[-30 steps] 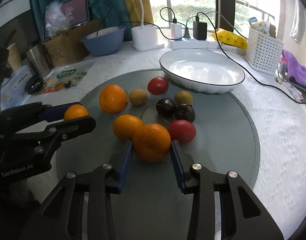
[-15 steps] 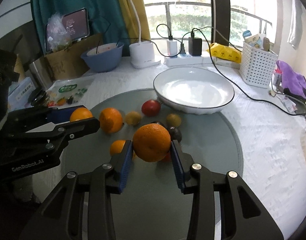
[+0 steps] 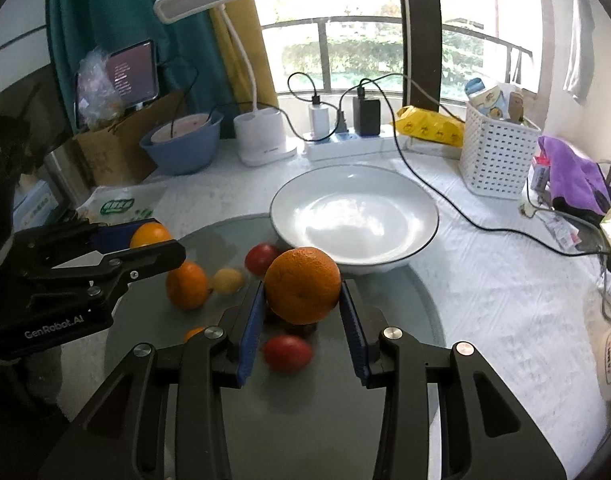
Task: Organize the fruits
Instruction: 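Carry both oranges into the white bowl and open both tools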
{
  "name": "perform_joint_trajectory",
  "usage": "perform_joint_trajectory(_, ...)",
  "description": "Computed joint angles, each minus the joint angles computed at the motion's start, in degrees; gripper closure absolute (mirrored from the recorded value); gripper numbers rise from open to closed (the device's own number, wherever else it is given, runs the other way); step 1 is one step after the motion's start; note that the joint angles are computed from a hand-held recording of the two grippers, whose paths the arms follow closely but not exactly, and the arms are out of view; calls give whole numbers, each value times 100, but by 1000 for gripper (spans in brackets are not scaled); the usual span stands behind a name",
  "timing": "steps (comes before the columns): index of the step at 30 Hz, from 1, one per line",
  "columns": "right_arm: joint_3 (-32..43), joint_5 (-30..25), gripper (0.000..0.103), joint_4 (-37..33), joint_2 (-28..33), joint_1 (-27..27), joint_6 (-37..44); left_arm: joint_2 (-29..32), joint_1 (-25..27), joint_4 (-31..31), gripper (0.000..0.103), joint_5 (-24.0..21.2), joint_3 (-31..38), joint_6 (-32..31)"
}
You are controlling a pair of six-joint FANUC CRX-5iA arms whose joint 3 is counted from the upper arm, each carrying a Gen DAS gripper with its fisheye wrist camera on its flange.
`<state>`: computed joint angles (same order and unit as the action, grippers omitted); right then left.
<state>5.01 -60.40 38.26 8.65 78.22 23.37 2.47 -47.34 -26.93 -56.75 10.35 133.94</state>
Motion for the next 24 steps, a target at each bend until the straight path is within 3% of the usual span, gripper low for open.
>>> perform_joint_trajectory(24,14,335,63,-60,77,-687,189,841,547,510,64,51,895,-611)
